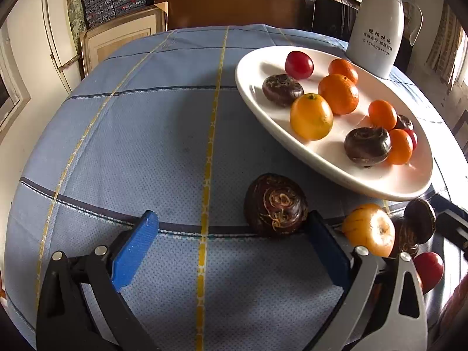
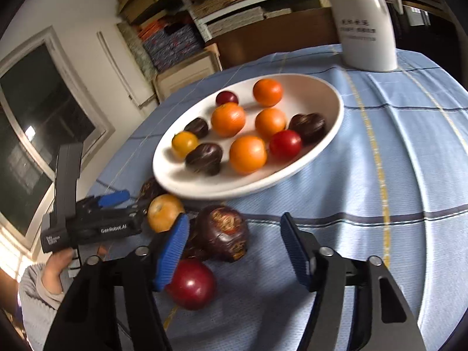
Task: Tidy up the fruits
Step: 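Grasp a dark patterned plum with the left tool while the right tool grasps a dark date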
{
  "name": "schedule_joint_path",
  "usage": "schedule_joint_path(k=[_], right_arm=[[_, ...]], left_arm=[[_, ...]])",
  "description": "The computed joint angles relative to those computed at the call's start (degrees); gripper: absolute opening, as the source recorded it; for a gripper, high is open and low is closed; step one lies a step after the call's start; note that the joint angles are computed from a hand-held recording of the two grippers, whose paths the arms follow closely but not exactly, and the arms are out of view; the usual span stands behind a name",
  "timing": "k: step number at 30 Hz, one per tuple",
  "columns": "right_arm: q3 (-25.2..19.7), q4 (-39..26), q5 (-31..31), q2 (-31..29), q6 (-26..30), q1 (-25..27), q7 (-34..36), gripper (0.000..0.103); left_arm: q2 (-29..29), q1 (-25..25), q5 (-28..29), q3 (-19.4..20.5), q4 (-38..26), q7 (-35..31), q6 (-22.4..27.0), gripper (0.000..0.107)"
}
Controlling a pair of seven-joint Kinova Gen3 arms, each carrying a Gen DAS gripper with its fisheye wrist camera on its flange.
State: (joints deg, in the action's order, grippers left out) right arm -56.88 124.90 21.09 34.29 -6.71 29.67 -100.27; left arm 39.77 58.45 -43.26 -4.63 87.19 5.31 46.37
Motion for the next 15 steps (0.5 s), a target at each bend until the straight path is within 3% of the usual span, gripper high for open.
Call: schedule_joint_path(k=[2,9,10,13,15], right_arm=[[-0.8,-0.8,-0.2,0.8,1.6,0.2,0.0,0.056],[1.0,-2.3,-4.0,0.4,4.6,-4.3,4.9,0.056],[0.6,-2.4,-4.8,1.0,4.7,-3.8,5.4,0.056],[-4.6,-3.4,-6.7,6.0,6.6,2.4,7.1,0.040],[-5.7,-3.7,-8.7,7.6,7.0,4.8,7.9,0.040]], left_arm=[[0.0,0.0,0.0,0.0,0.0,-0.1,0.2,0.099],[0.0,-0.1,0.0,0.1,0.0,0.0,0.2,0.099],[0.0,-0.1,0.0,0.1,0.0,0.0,0.2,0.099],[0.0,0.0,-0.1,0.1,0.0,0.0,0.2,0.099],[-0.1,-0.1,-0.1,0.1,0.1,0.0,0.2,0.099]])
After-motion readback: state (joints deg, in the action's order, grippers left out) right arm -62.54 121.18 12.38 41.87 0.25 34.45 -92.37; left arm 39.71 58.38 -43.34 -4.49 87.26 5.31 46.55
